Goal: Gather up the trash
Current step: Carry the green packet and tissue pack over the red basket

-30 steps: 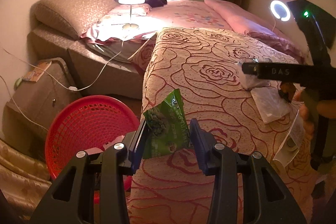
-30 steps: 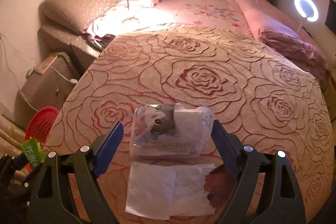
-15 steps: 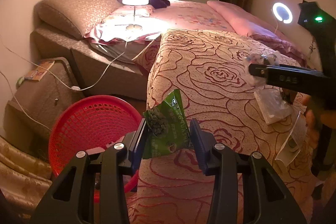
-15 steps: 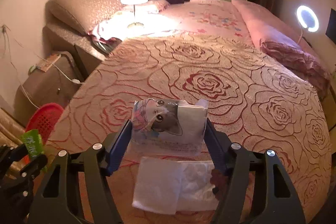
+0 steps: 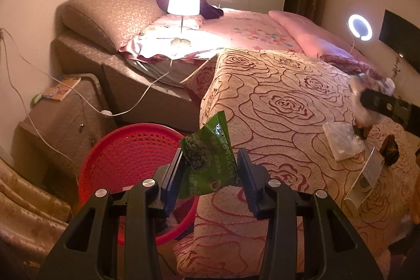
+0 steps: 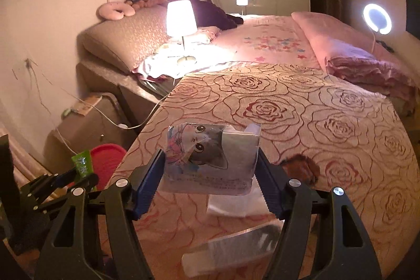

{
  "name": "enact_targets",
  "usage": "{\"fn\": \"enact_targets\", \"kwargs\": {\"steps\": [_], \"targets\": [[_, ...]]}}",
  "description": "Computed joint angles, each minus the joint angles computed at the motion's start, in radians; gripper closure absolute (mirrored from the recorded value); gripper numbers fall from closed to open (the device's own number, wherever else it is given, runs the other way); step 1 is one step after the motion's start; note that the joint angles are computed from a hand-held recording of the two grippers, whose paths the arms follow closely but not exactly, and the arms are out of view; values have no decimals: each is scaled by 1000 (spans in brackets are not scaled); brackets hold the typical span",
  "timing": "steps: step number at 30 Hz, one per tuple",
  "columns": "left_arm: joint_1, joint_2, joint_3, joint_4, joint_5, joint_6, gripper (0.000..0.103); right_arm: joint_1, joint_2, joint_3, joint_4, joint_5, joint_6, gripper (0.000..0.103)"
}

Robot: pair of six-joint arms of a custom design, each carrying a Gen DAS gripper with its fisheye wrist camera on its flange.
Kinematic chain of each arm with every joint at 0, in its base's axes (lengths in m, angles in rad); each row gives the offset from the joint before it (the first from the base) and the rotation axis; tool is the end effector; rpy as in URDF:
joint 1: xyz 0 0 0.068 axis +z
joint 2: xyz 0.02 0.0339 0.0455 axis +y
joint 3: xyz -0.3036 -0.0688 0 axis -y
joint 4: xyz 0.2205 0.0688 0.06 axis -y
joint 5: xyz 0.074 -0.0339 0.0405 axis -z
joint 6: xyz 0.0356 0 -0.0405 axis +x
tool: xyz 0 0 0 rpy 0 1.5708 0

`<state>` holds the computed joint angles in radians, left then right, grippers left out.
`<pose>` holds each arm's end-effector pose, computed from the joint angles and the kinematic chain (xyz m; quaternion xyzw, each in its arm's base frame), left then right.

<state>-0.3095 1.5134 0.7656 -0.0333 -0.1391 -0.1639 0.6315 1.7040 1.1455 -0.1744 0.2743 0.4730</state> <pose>0.2707 -0.0814 0.2337 0.0403 0.9203 -0.0276 0.3881 0.2959 0.2045 0.2760 -0.0162 0.9065 0.1051 0.4086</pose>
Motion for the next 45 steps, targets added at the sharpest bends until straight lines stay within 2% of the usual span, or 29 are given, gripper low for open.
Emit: {"fn": "enact_targets", "kwargs": {"steps": [7,16,35,45], "targets": [[9,-23,-8,-9,-7,1,63,37,-61,-61,24,31,14,38],[12,-40,-11,-23,-17,3,63,52,-62,-83,40,19,11,38],[69,-41,-28,-9,7,6,63,63,-24,-76,44,6,22,38],[140,-29,-35,7,46,20,63,95,29,-16,20,5,7,38]]}}
